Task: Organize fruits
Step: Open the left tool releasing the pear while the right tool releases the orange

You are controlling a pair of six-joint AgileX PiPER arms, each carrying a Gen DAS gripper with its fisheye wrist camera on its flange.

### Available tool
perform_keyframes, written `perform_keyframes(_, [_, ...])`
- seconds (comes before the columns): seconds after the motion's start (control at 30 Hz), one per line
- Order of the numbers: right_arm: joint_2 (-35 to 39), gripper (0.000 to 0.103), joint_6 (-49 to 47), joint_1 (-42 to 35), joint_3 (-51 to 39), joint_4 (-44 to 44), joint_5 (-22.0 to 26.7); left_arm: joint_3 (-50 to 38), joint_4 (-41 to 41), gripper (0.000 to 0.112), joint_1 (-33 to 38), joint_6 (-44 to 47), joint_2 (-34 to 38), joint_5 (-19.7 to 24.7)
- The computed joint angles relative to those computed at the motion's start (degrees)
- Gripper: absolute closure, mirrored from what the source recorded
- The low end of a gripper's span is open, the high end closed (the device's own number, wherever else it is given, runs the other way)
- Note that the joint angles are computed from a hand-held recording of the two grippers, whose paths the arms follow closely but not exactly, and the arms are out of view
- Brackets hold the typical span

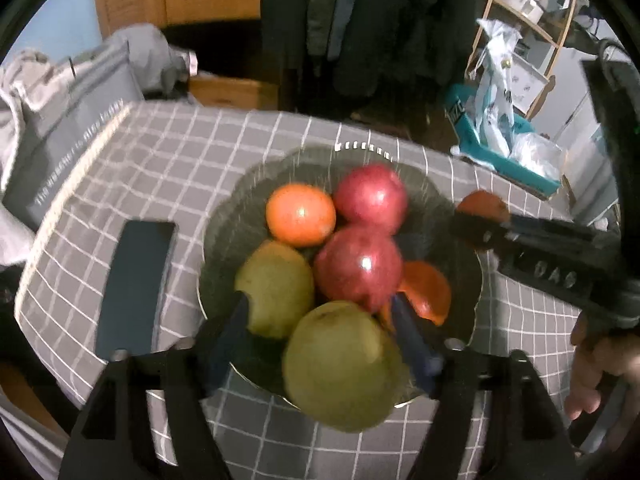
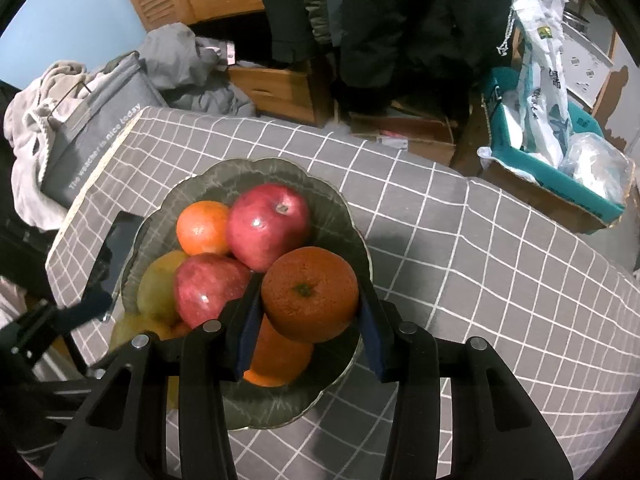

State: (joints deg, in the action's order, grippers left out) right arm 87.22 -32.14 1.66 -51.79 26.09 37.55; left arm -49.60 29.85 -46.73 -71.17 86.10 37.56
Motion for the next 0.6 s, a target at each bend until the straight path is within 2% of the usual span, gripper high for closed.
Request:
perform_keyframes(0.13, [0.5, 0.059, -0.5, 0.4, -0.2, 0.5, -0.1, -0.1, 0.0, 0.029, 0.3, 0.1, -0.1, 0.1])
perform_keyframes(0.3, [-0.9, 0.043, -2.4, -0.5, 0.0, 2.8, -0.1, -0.9, 1.3, 0.029, -0.5, -0.4, -0.4, 1.9])
perform_keyframes(0.6, [-5.1, 0.04, -1.7, -2.3, -1.0, 2.5, 2.2, -1.8, 2.9, 0.029, -1.6, -2.5, -4.1, 5.0])
